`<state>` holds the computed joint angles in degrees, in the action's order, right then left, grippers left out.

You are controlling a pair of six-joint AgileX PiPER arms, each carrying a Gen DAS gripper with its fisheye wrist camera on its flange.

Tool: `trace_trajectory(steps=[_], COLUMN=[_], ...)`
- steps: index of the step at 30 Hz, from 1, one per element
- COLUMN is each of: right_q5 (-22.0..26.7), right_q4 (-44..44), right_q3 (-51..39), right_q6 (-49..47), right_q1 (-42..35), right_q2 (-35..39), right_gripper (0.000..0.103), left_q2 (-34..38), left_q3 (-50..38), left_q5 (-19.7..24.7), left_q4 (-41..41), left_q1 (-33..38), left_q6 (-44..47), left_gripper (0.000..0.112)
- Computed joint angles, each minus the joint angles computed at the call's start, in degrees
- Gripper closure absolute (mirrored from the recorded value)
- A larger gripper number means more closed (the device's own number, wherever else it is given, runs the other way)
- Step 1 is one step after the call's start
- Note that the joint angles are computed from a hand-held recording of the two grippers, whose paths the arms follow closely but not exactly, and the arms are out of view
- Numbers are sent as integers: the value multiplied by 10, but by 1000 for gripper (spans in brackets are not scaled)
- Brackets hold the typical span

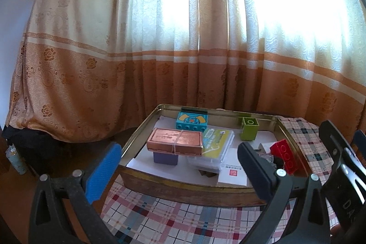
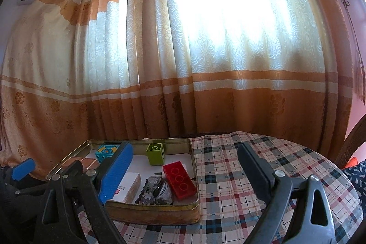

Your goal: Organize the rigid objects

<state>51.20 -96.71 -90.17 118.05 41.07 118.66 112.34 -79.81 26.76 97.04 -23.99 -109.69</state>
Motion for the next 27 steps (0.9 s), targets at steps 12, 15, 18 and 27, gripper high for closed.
trace_trajectory(steps=[12, 15, 18, 27], right_q5=[17, 18, 20, 27], right_q4=[0, 0, -1, 7], right_q3=[-2, -3, -3, -10], right_q6=[-4, -4, -4, -18], right_q1=[7, 8, 9, 13], right_q2=[4, 4, 4, 8], right_gripper=[9, 9, 9, 8], left_q2=[-3, -2, -3, 1], left_q3=[5, 3, 6, -3], left_q5=[11, 15, 24, 35], left_q4=[5, 3, 8, -23], left_q1=[-3, -5, -7, -9], left_q6=[-4, -2, -8, 19], left_gripper=[10, 10, 10, 10])
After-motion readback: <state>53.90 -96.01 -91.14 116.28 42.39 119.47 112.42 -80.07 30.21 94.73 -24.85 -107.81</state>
